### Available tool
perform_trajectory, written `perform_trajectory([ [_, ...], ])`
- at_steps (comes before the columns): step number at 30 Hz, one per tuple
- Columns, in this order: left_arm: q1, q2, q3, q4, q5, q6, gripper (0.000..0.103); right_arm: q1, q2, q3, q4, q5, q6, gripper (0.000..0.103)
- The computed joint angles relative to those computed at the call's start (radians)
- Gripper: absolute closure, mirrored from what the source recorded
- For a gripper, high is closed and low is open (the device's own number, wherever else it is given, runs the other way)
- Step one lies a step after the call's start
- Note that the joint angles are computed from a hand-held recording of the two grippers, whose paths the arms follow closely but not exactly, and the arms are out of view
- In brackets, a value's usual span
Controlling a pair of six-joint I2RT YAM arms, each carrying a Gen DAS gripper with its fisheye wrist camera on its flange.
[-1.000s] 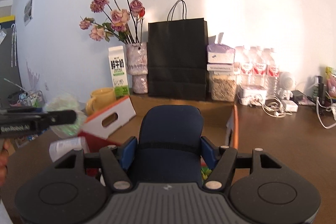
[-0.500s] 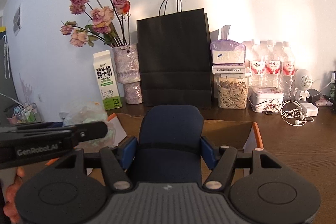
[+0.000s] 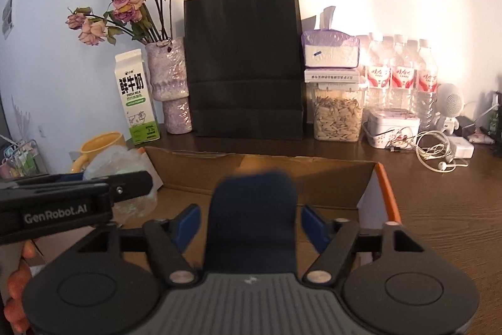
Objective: Organize objects
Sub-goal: 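Carry the plastic bag and blue case into the cardboard box and release both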
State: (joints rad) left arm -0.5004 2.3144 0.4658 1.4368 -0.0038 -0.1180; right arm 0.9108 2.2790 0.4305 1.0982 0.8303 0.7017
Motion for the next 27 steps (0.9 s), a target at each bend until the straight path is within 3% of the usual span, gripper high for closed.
perform_trajectory([
  [1,-0.005,0.004,-0.010,0.028,-0.023,-0.006,0.000,0.005,0.001,-0.006,0.012,0.010,0.001,0.000],
  [17,-0.017,-0.011,-0.029,0.022,-0.036,-0.005,0.000,0.016,-0.005,-0.020,-0.001,0.030,0.020,0.000],
  [27,-0.045,-0.029,-0.102,0.118,-0.037,-0.003,0.000,0.077,-0.059,-0.048,-0.039,0.097,0.037,0.000],
])
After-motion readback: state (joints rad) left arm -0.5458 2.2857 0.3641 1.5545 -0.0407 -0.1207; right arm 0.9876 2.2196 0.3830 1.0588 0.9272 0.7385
